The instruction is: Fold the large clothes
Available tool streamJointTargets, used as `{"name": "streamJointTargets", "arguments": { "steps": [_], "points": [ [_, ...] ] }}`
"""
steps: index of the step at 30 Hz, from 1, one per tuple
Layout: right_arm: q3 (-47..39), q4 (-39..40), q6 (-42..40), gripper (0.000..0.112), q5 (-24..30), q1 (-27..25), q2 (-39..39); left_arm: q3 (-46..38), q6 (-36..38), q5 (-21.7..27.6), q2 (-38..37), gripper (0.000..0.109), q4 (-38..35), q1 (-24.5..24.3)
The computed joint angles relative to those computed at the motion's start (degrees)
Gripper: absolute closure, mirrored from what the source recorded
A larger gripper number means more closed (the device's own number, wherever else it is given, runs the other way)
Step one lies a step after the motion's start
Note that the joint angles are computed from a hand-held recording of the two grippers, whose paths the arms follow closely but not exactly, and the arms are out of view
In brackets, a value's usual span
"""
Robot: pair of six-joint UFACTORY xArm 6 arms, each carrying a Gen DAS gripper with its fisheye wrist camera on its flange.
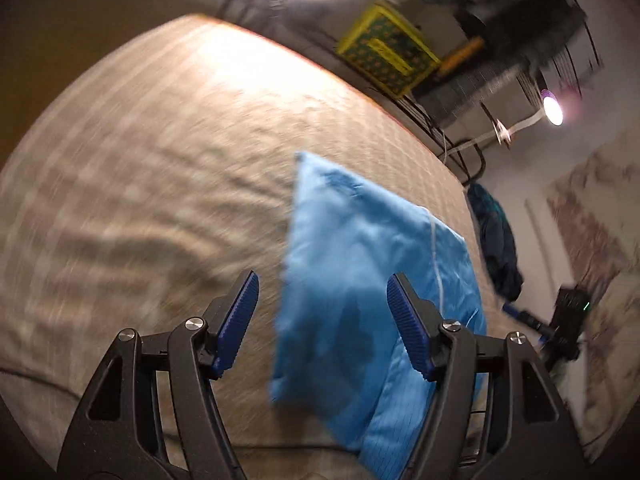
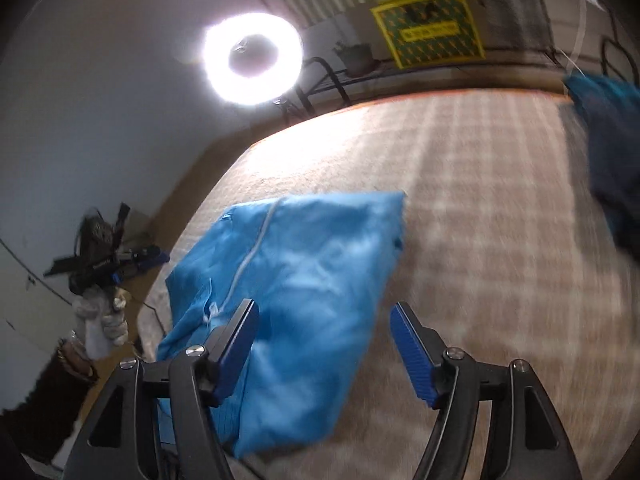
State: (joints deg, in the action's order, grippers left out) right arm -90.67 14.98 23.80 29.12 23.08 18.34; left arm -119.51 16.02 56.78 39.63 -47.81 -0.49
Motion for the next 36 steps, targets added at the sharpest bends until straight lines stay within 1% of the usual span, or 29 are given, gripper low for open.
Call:
{"name": "streamJointTargets", "arguments": {
  "steps": [2, 4, 5, 7, 10, 12, 14, 17, 19, 22, 24, 26, 28, 29, 30, 31, 32, 33, 34, 36],
  "points": [
    [4.9, 4.3, -1.1, 0.040, -2.5, 0.0, -2.4, 2.1, 0.0, 1.1, -0.7, 0.040, -3.2, 1.5],
    [7.0, 9.0, -2.9, 0.040, -4.1, -0.1, -2.9, 2.3, -0.2, 2.9, 0.4, 0.040, -7.3, 2.6],
    [7.5, 11.0, -3.9, 0.040, -4.5, -0.1, -2.8, 3.6, 0.0, 3.0, -0.1, 0.040, -8.3, 2.8],
    [8.5, 16.3, -6.5, 0.040, -5.3, 0.0, -2.4, 3.0, -0.1, 4.0, 1.1, 0.040, -10.0, 2.9],
    [8.4, 23.0, -10.2, 0.040, -6.1, -0.1, -0.9, 0.2, -0.5, 5.5, 3.6, 0.040, -10.6, 2.2],
    [7.6, 29.2, -15.0, 0.040, -5.4, -0.2, 0.2, -2.2, -1.5, 6.1, 5.4, 0.040, -9.4, 1.5],
    [6.6, 31.4, -16.6, 0.040, -4.9, -0.3, 1.5, -4.7, -2.5, 6.8, 7.4, 0.040, -8.7, 0.9],
    [5.5, 36.6, -21.4, 0.039, -5.3, -0.2, 2.7, -5.3, -1.1, 6.3, 8.1, 0.040, -10.3, 0.5],
    [5.1, 43.2, -26.3, 0.039, -5.2, -0.3, 3.2, -7.5, -1.4, 8.0, 9.6, 0.040, -11.3, 0.8],
    [2.9, 50.6, -32.4, 0.043, -4.1, -0.5, 5.0, -9.7, -1.4, 8.5, 11.2, 0.040, -11.8, 0.7],
    [1.7, 52.2, -34.1, 0.049, -3.6, -0.3, 6.0, -12.0, -1.8, 9.3, 12.8, 0.040, -12.4, 0.6],
    [-1.7, 53.9, -35.3, 0.059, -2.0, -0.4, 8.7, -13.9, -2.3, 8.8, 13.9, 0.040, -11.9, 0.2],
    [-3.6, 54.1, -35.0, 0.065, -2.3, 0.0, 10.2, -16.6, -3.8, 8.3, 15.5, 0.042, -10.8, -0.5],
    [-4.7, 54.8, -35.1, 0.067, -2.6, 0.3, 11.1, -19.1, -5.0, 8.9, 17.0, 0.048, -10.2, -0.7],
    [-4.7, 55.5, -35.4, 0.067, -2.9, 0.6, 11.1, -21.5, -6.2, 9.3, 18.4, 0.056, -9.1, -1.2],
    [-5.8, 55.4, -35.0, 0.068, -3.0, 0.8, 11.8, -22.0, -6.8, 9.0, 18.6, 0.060, -7.9, -1.6],
    [-6.2, 54.2, -33.9, 0.069, -3.1, 1.1, 12.2, -22.6, -7.2, 8.4, 18.8, 0.064, -6.7, -2.0],
    [-4.5, 53.6, -33.3, 0.070, -3.5, 1.5, 10.8, -25.4, -8.5, 9.3, 20.3, 0.073, -4.9, -2.4],
    [-3.6, 52.2, -32.0, 0.073, -3.9, 1.9, 10.1, -26.0, -9.1, 9.2, 20.6, 0.077, -3.8, -2.7],
    [-3.3, 48.4, -28.7, 0.080, -4.4, 2.2, 9.8, -25.2, -9.3, 8.0, 20.0, 0.086, -2.3, -3.4]
  ]
}}
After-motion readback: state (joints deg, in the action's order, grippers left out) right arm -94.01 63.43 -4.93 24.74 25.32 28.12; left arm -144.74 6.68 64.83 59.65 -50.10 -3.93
